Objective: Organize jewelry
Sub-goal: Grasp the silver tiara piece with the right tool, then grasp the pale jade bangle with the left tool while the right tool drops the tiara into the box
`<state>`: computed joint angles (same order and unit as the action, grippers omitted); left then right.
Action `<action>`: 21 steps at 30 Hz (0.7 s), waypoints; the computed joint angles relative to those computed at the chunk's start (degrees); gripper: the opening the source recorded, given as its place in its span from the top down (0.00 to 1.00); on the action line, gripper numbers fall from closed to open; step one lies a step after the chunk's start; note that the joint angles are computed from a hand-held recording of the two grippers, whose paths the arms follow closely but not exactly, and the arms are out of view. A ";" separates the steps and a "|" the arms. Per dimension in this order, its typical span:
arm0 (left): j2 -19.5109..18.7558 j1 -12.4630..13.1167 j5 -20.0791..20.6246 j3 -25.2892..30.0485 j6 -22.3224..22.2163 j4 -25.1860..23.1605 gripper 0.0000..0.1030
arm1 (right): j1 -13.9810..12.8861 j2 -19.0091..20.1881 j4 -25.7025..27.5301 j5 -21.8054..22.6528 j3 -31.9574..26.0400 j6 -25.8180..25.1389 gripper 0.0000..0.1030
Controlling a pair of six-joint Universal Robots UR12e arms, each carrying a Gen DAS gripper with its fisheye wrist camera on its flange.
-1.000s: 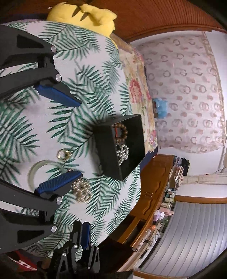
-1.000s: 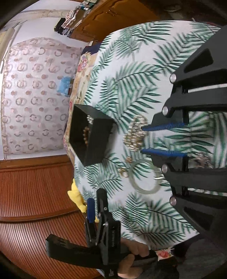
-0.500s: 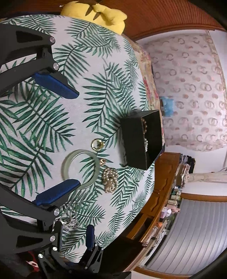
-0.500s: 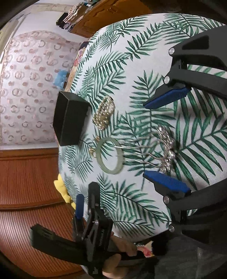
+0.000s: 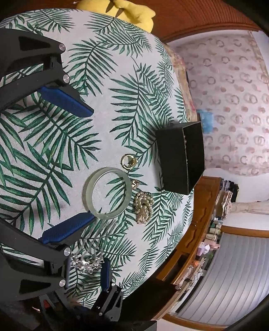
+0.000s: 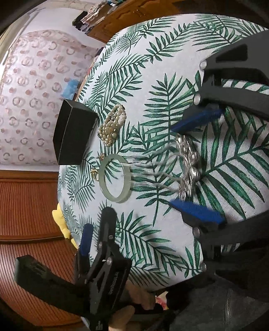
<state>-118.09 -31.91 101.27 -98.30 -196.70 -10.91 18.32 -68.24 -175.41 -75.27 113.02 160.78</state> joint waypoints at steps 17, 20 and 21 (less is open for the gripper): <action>-2.05 0.39 -4.99 4.17 2.95 -4.61 0.13 | -2.78 -0.55 -5.54 0.85 0.22 4.67 0.35; -2.85 0.34 -5.18 5.71 3.70 -6.49 0.13 | -3.03 -0.54 -6.65 0.82 0.06 5.30 0.35; -3.16 0.26 -5.00 6.36 3.82 -7.35 0.13 | -3.09 -0.55 -6.91 0.88 -0.02 5.48 0.35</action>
